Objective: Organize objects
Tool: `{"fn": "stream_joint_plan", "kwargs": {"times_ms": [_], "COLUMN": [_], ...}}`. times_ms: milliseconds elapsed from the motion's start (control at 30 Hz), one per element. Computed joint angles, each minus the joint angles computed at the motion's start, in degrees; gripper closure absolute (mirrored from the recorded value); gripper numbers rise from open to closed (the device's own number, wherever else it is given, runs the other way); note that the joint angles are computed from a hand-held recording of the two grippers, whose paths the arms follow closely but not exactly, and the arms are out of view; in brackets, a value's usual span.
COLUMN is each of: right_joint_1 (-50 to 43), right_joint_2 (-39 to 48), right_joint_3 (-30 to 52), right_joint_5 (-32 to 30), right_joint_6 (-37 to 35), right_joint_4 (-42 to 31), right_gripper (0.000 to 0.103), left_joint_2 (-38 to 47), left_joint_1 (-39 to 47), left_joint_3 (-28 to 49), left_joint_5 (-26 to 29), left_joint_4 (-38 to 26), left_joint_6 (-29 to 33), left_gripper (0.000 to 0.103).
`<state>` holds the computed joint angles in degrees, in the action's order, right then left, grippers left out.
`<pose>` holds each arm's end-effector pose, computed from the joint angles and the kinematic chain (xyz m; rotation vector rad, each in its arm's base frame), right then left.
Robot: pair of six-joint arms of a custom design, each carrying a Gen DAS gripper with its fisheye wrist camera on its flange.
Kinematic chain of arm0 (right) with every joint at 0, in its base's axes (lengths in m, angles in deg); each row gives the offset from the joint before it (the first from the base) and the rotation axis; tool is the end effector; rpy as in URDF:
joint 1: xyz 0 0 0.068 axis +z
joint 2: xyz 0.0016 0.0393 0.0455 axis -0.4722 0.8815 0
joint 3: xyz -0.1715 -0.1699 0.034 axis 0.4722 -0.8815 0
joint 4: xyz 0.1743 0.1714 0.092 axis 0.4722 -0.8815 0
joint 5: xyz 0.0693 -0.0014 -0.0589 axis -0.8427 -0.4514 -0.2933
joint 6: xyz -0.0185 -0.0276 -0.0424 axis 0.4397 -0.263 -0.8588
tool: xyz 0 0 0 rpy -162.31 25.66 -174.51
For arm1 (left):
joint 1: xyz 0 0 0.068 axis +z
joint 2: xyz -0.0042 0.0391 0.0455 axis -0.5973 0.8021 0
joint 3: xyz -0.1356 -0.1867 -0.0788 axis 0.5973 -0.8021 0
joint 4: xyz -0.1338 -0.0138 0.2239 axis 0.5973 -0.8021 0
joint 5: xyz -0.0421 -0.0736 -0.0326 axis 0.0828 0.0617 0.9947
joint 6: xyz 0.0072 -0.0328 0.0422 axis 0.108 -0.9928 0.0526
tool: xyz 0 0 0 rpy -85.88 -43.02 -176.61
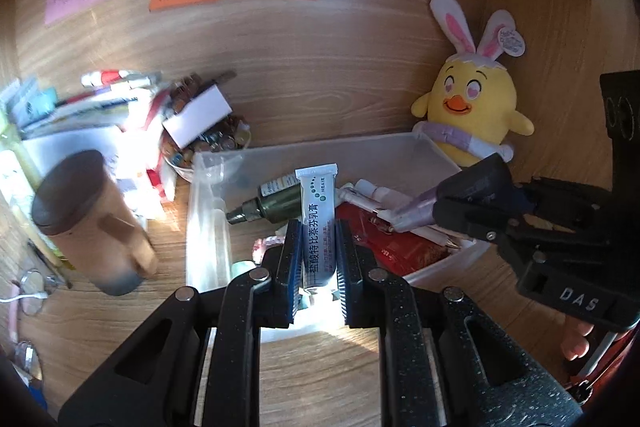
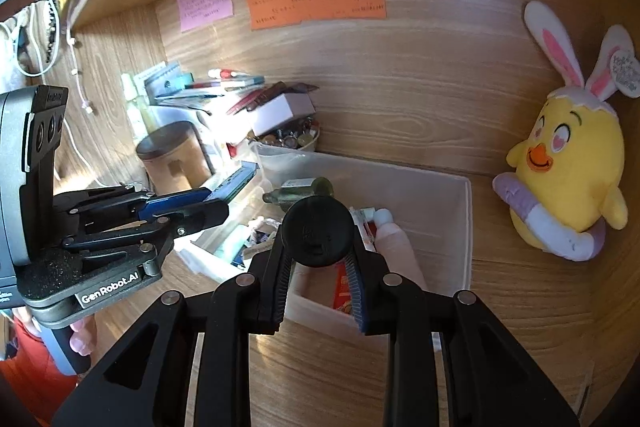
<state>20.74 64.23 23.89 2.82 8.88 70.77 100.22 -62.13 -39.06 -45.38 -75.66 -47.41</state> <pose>0.1877 0.1891 0.1839 -0.0837 2.2091 0.1930 0.2646 -0.1354 0.1789 0.7209 2.1867 -0.4680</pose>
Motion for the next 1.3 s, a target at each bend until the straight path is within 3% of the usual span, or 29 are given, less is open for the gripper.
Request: {"fn": "stream_joint_plan", "kwargs": {"times_ms": [400,567,733,800,967,1033,1200,1300], "right_joint_1": [-7.98,-8.51,-7.76,-7.11,-5.38,-4.85,-2.57,-0.69], "right_joint_2": [7.98,9.93,10.76,10.5,8.72,7.8,4.32,1.92], "right_joint_3": [0.44,0.98,1.66,1.76,1.55,1.56,1.03,0.29], "right_joint_5": [-12.18,-12.79,-10.03,-8.42,-4.37,-3.25,0.11,2.53], "right_joint_6": [-0.61,-0.72,-1.16,-1.16,-0.98,-0.88,-0.36,0.31], "right_joint_4": [6.46,6.53,5.52,4.89,3.27,2.38,-0.53,-2.39], "right_gripper": [0.079,0.079,0.078,0.067,0.061,0.059,0.052,0.046], "left_joint_2": [10.5,12.5,10.24,9.56,7.77,5.95,-0.13,-4.33], "left_joint_1": [0.32,0.38,-0.55,-0.63,-0.13,0.49,1.07,1.35], "left_joint_3": [5.68,7.02,4.66,4.06,3.25,2.31,-1.67,-4.53], "left_joint_5": [0.09,0.08,-1.71,-1.72,-1.48,-0.67,-0.83,-0.89], "left_joint_4": [0.8,0.45,2.46,2.73,2.0,1.72,2.54,2.71], "left_joint_6": [-0.23,0.17,1.15,1.13,0.99,0.9,0.82,1.32], "left_gripper": [0.088,0.088,0.086,0.082,0.08,0.076,0.054,0.049]}}
